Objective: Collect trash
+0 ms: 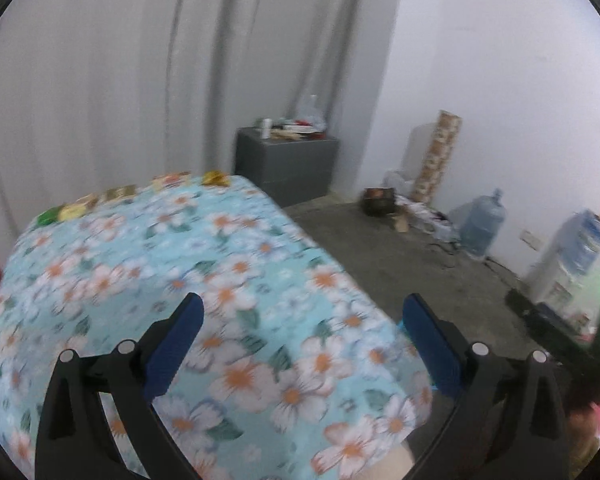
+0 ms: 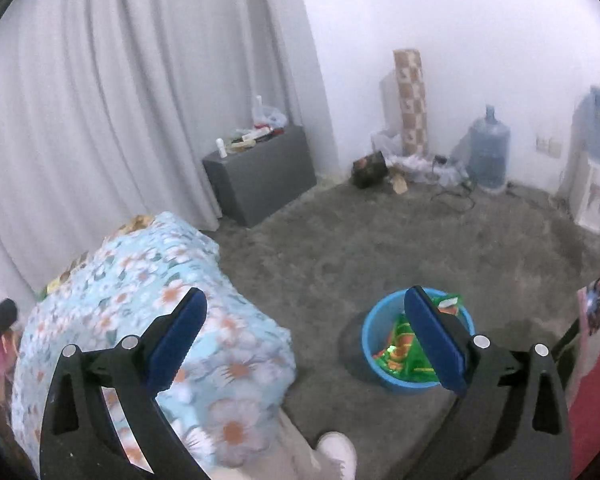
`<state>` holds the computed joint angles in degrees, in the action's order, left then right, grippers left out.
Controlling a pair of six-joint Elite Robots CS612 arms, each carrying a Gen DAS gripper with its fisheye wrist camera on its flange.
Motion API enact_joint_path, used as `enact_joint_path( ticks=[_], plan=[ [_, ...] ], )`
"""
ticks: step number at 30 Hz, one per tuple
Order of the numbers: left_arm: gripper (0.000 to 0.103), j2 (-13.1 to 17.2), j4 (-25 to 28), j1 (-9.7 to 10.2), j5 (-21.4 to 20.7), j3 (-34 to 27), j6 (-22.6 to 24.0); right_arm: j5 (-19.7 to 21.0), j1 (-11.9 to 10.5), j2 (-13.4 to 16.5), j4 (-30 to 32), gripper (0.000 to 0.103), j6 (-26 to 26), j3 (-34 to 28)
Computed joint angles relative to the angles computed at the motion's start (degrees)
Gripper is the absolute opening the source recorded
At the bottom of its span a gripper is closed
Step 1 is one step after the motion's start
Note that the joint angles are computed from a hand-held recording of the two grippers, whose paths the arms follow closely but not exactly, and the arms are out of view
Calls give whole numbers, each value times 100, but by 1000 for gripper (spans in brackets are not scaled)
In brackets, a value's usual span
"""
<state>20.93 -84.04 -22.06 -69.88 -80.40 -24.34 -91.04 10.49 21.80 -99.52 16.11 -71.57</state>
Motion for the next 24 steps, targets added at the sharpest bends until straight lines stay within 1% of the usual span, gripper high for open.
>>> enact_joint_path(
  ticks=[4, 5, 6, 8, 9, 11, 13, 15, 17, 19, 21, 24],
  plan=[
    [97, 240, 269, -201, 1088, -380, -40, -438, 220, 71, -158, 95, -552, -222],
    [97, 257, 360, -223, 1173, -429, -75, -479, 267, 112, -220, 95, -729, -310],
    [97, 279, 588, -240, 1233, -508, -169, -457, 284, 140, -262, 95, -866, -352],
    [97, 279, 1084, -244, 1207, -589, -405, -365, 333, 193, -153, 95, -1148, -451],
    [97, 261, 1472, -233, 1103, -623, -612, -378, 374, 180, 120, 95, -1303, -469],
    [97, 229, 2058, -201, 869, -649, -950, -470, 441, 132, 617, 95, -1548, -416],
    [97, 218, 2504, -183, 656, -682, -1201, -560, 496, 94, 1199, 95, -1826, -355],
    [97, 201, 2808, -171, 587, -670, -1296, -506, 525, 96, 1678, 95, -1955, -354],
    [97, 211, 2929, -176, 662, -711, -1355, -408, 543, 113, 2062, 95, -1920, -387],
    [97, 225, 2945, -167, 750, -750, -1429, -430, 591, 119, 2302, 95, -1824, -426],
    [97, 223, 2993, -158, 775, -763, -1479, -525, 618, 129, 2436, 95, -1771, -440],
    [97, 190, 3108, -131, 696, -715, -1547, -753, 646, 139, 2449, 95, -1701, -441]
  ],
)
